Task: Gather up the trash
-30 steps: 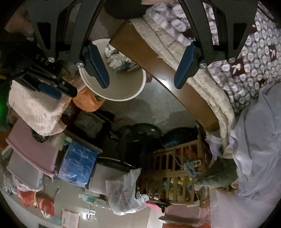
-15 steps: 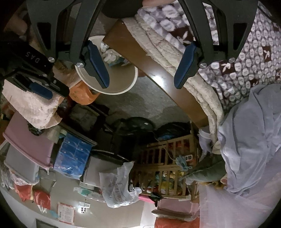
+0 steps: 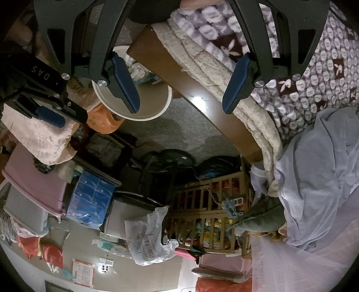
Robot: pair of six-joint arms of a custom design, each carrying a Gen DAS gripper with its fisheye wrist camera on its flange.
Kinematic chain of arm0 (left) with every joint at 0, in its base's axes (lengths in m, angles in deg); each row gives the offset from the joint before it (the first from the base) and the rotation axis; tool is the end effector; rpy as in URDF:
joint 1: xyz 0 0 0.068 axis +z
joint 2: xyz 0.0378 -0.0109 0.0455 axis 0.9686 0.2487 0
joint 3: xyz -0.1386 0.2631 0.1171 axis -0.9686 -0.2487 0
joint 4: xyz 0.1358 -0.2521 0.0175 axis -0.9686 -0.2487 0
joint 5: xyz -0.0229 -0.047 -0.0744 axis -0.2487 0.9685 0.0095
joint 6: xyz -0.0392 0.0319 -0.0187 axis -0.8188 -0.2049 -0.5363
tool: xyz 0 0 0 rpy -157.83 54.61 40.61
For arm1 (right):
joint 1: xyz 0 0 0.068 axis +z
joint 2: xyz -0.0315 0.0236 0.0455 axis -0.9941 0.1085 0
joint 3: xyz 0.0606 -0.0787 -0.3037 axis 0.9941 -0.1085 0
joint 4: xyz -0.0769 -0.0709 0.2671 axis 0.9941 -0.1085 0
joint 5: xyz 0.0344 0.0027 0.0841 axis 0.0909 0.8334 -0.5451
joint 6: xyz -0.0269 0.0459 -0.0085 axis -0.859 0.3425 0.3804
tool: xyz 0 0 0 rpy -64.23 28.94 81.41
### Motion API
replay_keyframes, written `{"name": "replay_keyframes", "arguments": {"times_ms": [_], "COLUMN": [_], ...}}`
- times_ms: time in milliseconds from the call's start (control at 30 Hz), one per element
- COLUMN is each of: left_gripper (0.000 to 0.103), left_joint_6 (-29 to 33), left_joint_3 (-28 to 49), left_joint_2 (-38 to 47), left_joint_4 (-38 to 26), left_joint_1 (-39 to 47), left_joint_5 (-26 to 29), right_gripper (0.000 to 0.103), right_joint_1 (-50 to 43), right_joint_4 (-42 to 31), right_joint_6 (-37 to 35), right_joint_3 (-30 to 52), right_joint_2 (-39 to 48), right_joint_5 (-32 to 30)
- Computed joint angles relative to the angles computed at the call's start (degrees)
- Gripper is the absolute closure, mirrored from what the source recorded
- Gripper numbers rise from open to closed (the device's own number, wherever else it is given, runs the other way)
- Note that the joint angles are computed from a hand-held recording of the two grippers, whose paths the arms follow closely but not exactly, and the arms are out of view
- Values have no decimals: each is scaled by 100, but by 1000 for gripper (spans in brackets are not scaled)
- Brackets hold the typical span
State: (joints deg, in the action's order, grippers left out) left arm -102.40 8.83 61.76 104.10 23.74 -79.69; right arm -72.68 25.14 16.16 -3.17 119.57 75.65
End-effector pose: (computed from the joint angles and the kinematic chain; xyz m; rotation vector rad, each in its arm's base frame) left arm 0.1653 -0.1887 0.1447 0.2806 2.2007 -0.3277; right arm 0.1400 0.0194 0.1768 0.1248 2.2562 -0.0410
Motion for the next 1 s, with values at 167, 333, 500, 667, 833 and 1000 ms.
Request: {"name": "replay_keyframes", "arguments": {"times_ms": [167,333,500,667,833,1000], "left_gripper": [28,28,28,28,28,28], "left_joint_6": [1,47,4,17,22,20], "left_joint_3": [-6,-47,-1,-63,-54,-35], "left_joint_2": [-4,13,31,39,33,34], "left_joint_4": [5,61,9,68,59,22], "left_joint_1": [5,63,36,67,62,60], "left_joint_5": [3,45,10,41,34,26], "right_gripper": [40,40,40,40,40,39], "right_joint_1": [-15,-28,-115,-118,-115,-135], "right_joint_4": [28,81,147,158,160,171], "right_joint_6": [-8,-8,-63,-65,-53,-79], "right_joint_3": [14,7,-3,-2,-6,3], "right_joint_2": [56,125,205,212,217,237], "right_joint_5": [-22,-35,-106,-107,-109,-120]}}
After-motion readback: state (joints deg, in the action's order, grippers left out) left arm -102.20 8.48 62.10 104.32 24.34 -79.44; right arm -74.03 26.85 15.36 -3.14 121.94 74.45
